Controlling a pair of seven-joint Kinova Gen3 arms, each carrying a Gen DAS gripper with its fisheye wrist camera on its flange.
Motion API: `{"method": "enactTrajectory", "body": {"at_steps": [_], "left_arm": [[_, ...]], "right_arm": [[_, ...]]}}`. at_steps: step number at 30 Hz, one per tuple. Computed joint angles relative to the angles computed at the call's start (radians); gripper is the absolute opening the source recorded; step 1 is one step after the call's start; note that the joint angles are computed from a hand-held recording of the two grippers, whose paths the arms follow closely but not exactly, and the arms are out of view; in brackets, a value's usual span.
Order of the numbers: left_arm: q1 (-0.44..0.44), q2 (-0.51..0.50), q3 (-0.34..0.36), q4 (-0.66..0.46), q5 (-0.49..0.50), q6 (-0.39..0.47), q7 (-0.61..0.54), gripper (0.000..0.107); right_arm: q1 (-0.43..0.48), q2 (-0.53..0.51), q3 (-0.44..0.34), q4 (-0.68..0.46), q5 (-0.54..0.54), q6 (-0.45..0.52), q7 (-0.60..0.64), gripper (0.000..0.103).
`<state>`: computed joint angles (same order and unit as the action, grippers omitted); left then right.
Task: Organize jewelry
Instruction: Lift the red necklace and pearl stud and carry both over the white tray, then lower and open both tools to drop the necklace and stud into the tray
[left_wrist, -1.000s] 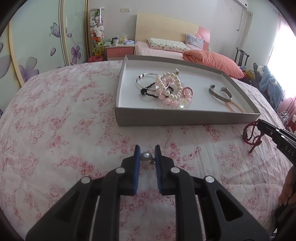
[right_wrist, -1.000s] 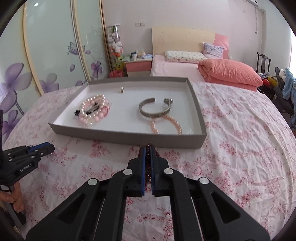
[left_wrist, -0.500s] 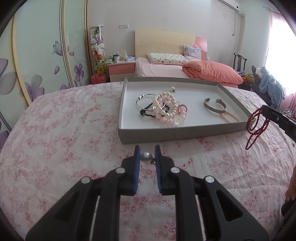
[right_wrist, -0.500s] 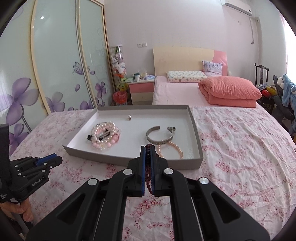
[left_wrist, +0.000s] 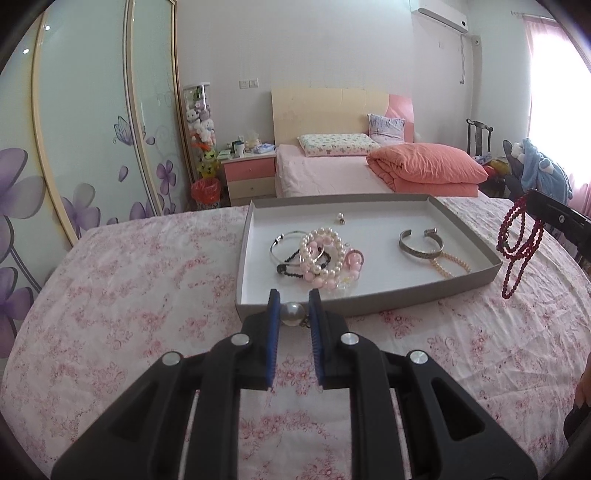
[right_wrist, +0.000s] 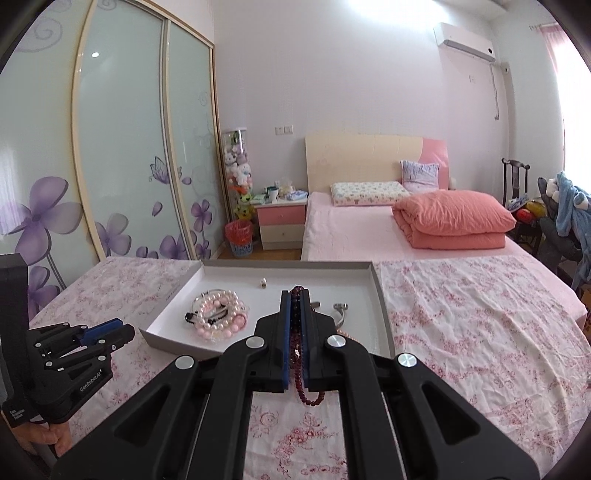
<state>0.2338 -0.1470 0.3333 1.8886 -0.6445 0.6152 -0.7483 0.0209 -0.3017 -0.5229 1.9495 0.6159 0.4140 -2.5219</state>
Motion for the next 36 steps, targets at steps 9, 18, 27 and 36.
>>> {"method": "enactTrajectory", "body": {"at_steps": [9,18,27,36], "left_arm": [[-0.007,0.007,0.02,-0.036,-0.066,-0.01,0.058,0.016],[0.013,0.041,0.01,-0.08,-0.147,-0.02,0.127,0.016],[0.06,0.107,-0.054,-0.123,-0.16,-0.048,0.115,0.016],[0.119,0.219,-0.145,-0.206,-0.089,-0.074,0.031,0.016]], "right_arm": [[0.096,-0.002,-0.078,-0.017,0.073,-0.063,-0.061,0.005],[0.202,0.023,-0.17,-0.044,0.146,-0.103,-0.129,0.005],[0.193,0.106,-0.197,-0.082,0.292,-0.068,-0.236,0.005],[0.091,0.236,-0.115,-0.143,0.307,-0.035,-0.221,0.005]]}}
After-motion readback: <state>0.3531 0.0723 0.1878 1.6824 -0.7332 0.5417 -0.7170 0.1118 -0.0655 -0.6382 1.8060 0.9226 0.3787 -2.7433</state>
